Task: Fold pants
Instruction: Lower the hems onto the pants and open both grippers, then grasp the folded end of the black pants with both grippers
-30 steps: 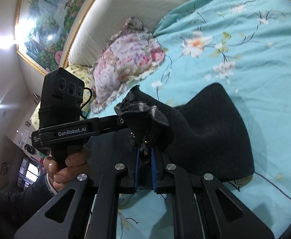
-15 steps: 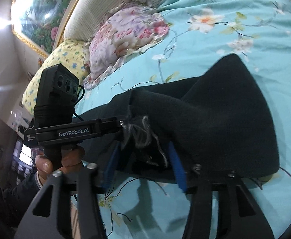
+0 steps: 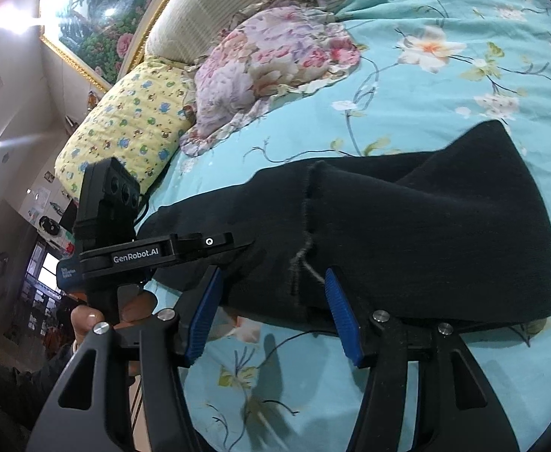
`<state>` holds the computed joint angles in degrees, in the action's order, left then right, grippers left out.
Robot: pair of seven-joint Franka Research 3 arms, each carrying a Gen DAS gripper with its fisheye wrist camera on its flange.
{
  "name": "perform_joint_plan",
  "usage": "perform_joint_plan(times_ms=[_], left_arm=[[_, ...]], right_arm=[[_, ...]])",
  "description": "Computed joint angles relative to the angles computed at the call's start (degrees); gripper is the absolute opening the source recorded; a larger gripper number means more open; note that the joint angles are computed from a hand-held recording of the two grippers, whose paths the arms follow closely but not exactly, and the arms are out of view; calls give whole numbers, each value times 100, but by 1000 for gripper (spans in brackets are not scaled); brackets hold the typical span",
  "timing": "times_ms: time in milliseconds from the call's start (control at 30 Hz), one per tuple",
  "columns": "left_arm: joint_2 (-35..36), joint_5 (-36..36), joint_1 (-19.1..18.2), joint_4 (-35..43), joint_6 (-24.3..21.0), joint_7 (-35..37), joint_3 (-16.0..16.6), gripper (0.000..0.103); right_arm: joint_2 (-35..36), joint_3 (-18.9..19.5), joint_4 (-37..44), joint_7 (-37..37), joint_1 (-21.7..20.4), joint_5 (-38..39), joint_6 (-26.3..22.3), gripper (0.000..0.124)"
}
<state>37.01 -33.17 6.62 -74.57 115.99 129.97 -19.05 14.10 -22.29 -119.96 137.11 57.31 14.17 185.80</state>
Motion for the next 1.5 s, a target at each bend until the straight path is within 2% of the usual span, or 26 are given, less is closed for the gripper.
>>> perform_joint_plan(times_ms=[33,133,333,500,567,667,900,1167,1500], left_arm=[[-100,-54,37,-154,143,-20,19,48],[-296,-186,159,-450,365,-51,69,49],[-616,-382,336,-866,731,-124,188,49],[-784,-555,494,-1083,1067,-225,297,53],[-818,-573,547,-1116,1142,-357,356,53],[-810,-590,637,-1099,1188,-548,412,53],[-862,-653,885,-1171,1284,-842,503,58],[-786,-607,1063,-1126,1351,-1175,603,61],[-326,-245,1128,-584,1100,-1794,572,62]], right_arm=[[13,35,41,-19,-31,-5,-8,58],[42,253,164,-104,-231,-23,-41,58],[164,1015,531,-346,-966,-141,-192,58],[345,1674,901,-614,-1604,-166,-334,58],[441,2028,1094,-841,-1936,-133,-436,58],[623,2351,1437,-1123,-2235,-97,-624,58],[1098,2893,2280,-1824,-2701,94,-1039,59],[1883,3104,3647,-2566,-2823,210,-1812,60],[3029,3020,5719,-3077,-2768,146,-3074,60]])
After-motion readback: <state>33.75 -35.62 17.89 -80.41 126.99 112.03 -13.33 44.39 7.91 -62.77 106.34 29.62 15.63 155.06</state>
